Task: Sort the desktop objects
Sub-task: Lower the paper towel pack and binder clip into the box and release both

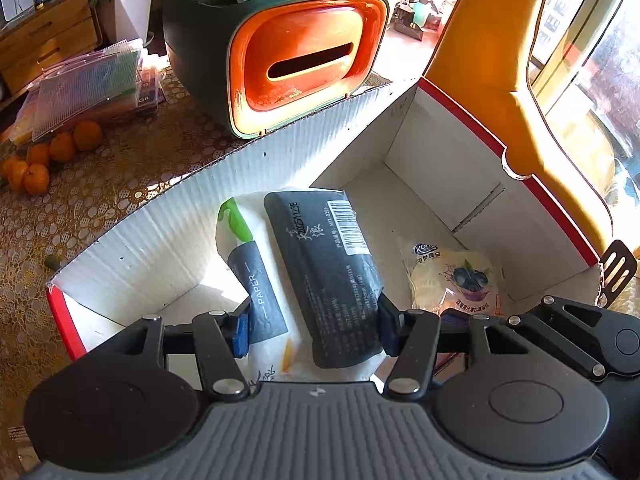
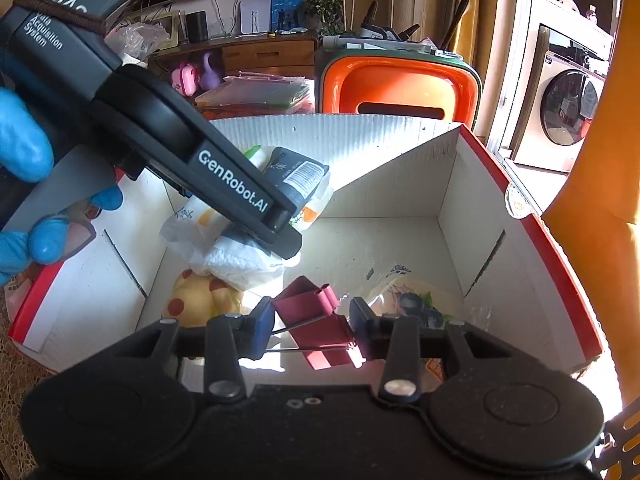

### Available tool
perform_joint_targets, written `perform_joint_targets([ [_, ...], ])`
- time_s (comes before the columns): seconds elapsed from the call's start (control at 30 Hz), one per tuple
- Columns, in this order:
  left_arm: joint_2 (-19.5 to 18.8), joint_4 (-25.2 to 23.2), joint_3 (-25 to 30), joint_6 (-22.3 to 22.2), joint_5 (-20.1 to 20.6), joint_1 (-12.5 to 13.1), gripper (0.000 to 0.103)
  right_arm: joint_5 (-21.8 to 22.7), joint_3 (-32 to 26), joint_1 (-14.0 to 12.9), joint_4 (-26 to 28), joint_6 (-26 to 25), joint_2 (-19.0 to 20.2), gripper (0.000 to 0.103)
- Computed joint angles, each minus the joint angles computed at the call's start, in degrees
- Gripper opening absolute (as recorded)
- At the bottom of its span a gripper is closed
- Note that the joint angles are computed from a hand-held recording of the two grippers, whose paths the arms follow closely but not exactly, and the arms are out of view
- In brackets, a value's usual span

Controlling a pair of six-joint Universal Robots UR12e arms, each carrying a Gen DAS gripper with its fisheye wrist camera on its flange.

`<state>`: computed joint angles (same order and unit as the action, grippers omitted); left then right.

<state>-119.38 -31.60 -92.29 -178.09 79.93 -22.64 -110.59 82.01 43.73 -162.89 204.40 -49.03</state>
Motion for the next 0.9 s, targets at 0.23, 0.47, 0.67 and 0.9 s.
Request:
perform_joint_targets([
  [0.23,0.76,2.53,-1.35,-1.59,1.25,-0.06,0.071,-0.61,0.25,0.17,-0.49,0.95,-0.20,0.051],
  [0.47,3.00,4.94,-3.84,-3.10,-0.05,0.54,0.073,-1.81,1.01,0.59,-1.54,1.82,-0.92,0.065],
  [0.67,5.66,8.21,-7.12,-3.59,-1.10,1.04,0.073,-3.19,1.20,1.24,-1.98,2.60,-1.51,0.066],
  [0.9,9.30,11.76,-11.41,-4.12,-2.93,1.81,0.073,-4.65,1.52,2.36,-2.27,3.40,-2.47,0.067],
])
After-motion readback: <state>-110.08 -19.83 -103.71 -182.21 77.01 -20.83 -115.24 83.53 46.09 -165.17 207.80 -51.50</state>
